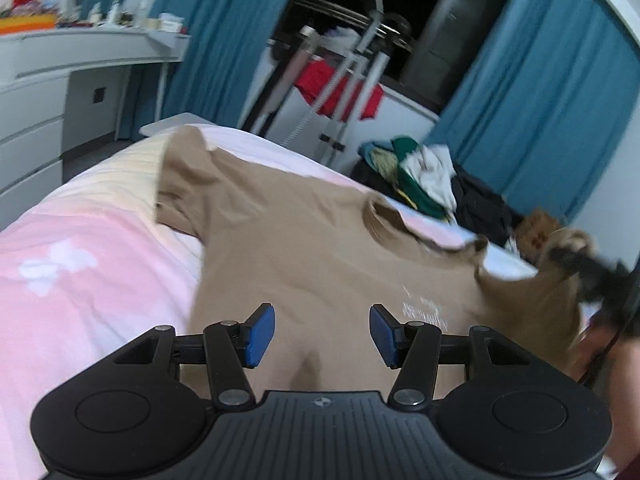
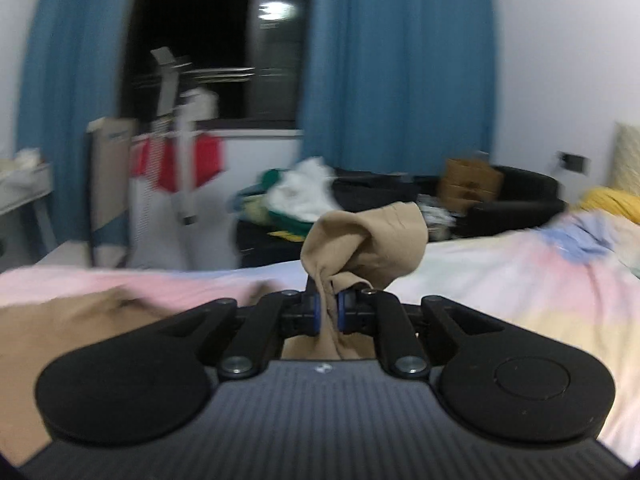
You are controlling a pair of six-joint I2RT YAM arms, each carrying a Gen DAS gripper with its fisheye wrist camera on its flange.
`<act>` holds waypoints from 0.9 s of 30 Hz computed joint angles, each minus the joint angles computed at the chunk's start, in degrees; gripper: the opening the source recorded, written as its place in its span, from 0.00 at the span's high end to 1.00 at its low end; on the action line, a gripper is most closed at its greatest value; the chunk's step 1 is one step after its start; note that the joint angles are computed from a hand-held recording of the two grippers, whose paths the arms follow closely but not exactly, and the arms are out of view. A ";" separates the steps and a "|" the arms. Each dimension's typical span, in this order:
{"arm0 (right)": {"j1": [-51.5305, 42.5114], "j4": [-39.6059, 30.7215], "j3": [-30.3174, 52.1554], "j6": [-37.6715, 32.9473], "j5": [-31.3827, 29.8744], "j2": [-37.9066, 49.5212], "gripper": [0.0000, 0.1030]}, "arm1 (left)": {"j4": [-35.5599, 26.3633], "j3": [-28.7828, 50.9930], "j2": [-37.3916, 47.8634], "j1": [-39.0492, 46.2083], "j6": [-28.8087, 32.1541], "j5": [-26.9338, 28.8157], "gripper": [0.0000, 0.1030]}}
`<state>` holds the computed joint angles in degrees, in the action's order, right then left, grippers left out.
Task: Fold clothes
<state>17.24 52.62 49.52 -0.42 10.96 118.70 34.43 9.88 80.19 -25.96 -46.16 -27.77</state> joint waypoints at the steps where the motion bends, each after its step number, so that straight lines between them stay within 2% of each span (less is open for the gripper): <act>1: 2.49 -0.72 0.48 -0.83 0.70 0.93 0.89 | -0.19 -0.79 -1.55 1.52 -0.31 0.96 0.46; 3: 6.75 -3.27 2.52 -1.73 1.29 3.53 0.88 | 0.20 -2.08 -3.16 4.16 -0.70 2.45 0.46; 6: 10.14 -10.68 8.16 -1.01 -1.46 8.91 0.83 | 2.25 -2.69 -1.46 7.55 0.22 4.18 0.46; 7: 10.46 -13.73 9.46 -0.50 -3.27 9.66 0.78 | 3.09 -2.59 -0.32 8.29 0.29 4.62 0.46; 9: 10.51 -16.08 9.44 -1.22 -7.93 9.56 0.61 | 5.10 -2.57 1.57 10.08 0.42 6.68 0.46; 10: 10.22 -15.45 8.00 -2.21 -10.26 8.78 0.49 | 6.00 -2.55 2.36 10.67 0.36 7.55 0.46; 11: 9.69 -13.70 5.42 -3.15 -12.51 7.29 0.42 | 6.81 -2.45 3.09 10.84 0.40 8.00 0.46; 14: 6.15 -9.44 -4.76 -4.55 -18.70 -0.43 0.40 | 8.24 -1.82 4.95 10.39 1.05 8.57 0.46; 17: 0.29 -9.54 -13.93 -2.96 -24.06 -8.70 0.40 | 11.29 -0.92 8.84 7.03 1.48 7.27 0.46; 23: -11.90 -21.68 -26.94 -3.96 -30.08 -25.94 0.39 | 15.09 0.92 13.78 1.95 3.90 7.34 0.46; 27: -16.50 -25.00 -31.57 2.35 -35.46 -32.83 0.39 | 14.04 2.07 15.20 -1.29 4.59 6.17 0.46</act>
